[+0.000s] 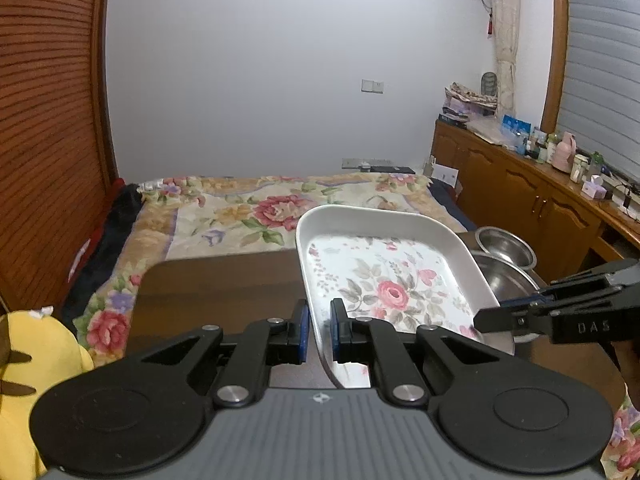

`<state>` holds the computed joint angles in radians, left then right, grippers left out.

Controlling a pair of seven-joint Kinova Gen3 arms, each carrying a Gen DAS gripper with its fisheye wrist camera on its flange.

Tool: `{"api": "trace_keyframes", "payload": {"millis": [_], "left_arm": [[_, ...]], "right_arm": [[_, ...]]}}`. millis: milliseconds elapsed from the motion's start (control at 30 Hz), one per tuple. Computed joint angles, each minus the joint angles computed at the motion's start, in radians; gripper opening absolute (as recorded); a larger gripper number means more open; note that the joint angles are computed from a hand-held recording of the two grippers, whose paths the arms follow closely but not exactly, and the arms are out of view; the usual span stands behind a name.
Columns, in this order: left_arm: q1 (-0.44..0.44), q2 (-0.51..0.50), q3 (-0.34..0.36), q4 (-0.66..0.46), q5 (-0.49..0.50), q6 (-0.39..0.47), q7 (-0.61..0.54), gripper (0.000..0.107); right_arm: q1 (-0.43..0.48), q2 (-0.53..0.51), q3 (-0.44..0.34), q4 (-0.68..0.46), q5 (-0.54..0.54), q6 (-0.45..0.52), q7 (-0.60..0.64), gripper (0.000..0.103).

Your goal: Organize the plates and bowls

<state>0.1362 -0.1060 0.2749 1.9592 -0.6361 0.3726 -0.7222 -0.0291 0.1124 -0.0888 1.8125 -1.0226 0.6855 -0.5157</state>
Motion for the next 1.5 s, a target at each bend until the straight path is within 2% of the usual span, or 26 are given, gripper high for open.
{"api": "trace_keyframes", "payload": {"millis": [367, 533, 733, 900, 1033, 1133, 1267, 1400, 1500], "left_arm": [[-0.008, -0.020, 0.031, 0.079, -0.017, -0.035, 0.055, 0.012], [-0.035, -0.053, 0.045, 0.137, 0.017, -0.075, 0.069, 0.012], [-0.126, -0.103, 0.135, 0.202, 0.048, -0.107, 0.102, 0.012], [-0.157, -0.138, 0.165, 0.237, 0.128, -0.110, 0.055, 0.012], [-0.202, -0.155, 0.222, 0.255, 0.163, -0.106, 0.032, 0.012], [-0.203, -0.149, 0.226, 0.259, 0.191, -0.105, 0.002, 0.012], [-0.236, -0.143, 0.260, 0.271, 0.202, -0.113, -0.003, 0.012], [-0.290, -0.138, 0.330, 0.272, 0.176, -0.104, 0.027, 0.012], [-0.296, -0.130, 0.337, 0.275, 0.164, -0.106, 0.038, 0.012]], "right_arm": [[-0.005, -0.018, 0.002, 0.065, 0.000, -0.027, 0.047, 0.011], [-0.004, -0.032, 0.011, 0.099, -0.031, -0.019, 0.093, 0.011], [-0.013, -0.054, 0.022, 0.148, -0.065, -0.017, 0.158, 0.011], [-0.017, -0.058, 0.035, 0.170, -0.083, -0.001, 0.199, 0.011], [-0.016, -0.065, 0.042, 0.196, -0.106, 0.007, 0.230, 0.011], [-0.016, -0.062, 0.048, 0.205, -0.102, 0.013, 0.232, 0.011], [-0.014, -0.053, 0.048, 0.209, -0.087, 0.013, 0.220, 0.011], [-0.014, -0.059, 0.043, 0.223, -0.093, -0.006, 0.229, 0.011], [-0.019, -0.072, 0.042, 0.240, -0.108, -0.027, 0.255, 0.011]]}}
